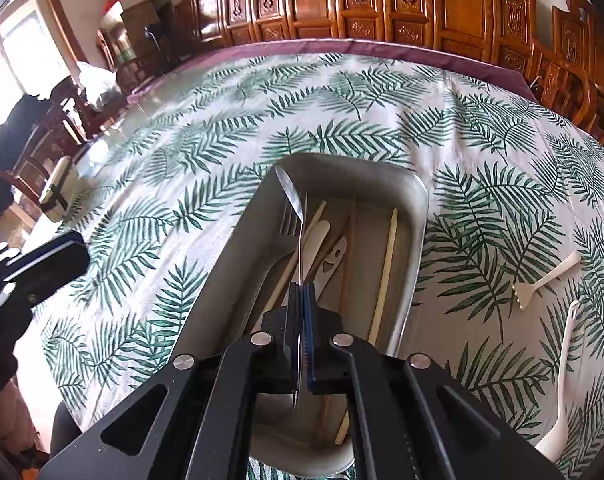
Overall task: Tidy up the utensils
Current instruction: 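Release the white spoon into the tray with the left tool while the right carries the metal spoon, then lower the metal spoon into the grey tray and open the right tool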
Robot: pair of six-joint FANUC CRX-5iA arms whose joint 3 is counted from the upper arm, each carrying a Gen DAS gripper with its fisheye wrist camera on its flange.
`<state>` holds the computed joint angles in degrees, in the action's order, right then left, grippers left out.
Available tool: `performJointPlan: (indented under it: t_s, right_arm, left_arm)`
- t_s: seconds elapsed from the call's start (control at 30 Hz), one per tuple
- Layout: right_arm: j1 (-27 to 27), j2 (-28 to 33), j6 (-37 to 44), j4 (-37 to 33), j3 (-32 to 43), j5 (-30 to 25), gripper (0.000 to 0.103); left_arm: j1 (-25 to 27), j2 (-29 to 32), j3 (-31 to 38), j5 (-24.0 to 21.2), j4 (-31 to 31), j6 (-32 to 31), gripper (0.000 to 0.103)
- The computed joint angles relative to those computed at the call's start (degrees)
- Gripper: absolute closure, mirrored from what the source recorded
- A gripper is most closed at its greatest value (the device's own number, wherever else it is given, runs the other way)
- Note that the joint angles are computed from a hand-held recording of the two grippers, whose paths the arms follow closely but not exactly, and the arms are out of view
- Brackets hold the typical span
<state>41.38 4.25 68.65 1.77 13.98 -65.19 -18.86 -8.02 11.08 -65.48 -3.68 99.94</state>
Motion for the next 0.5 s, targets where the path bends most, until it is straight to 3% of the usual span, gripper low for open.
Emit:
performJointPlan:
  t_s: [0.13,0.5]
  right_arm:
    - [-0.68,-1.38,0.95,-1.05,-0.72,1.04,0.098]
    - [-3.32,-9.85,1.35,4.64,-9.09,3.38,0.098]
  left_arm:
    - [-0.64,0.15,0.09,-0.08,-0.18,-0.12,0.095]
    - [-3.56,0.76,0.77,-0.2,-0.01,-0.83,0.094]
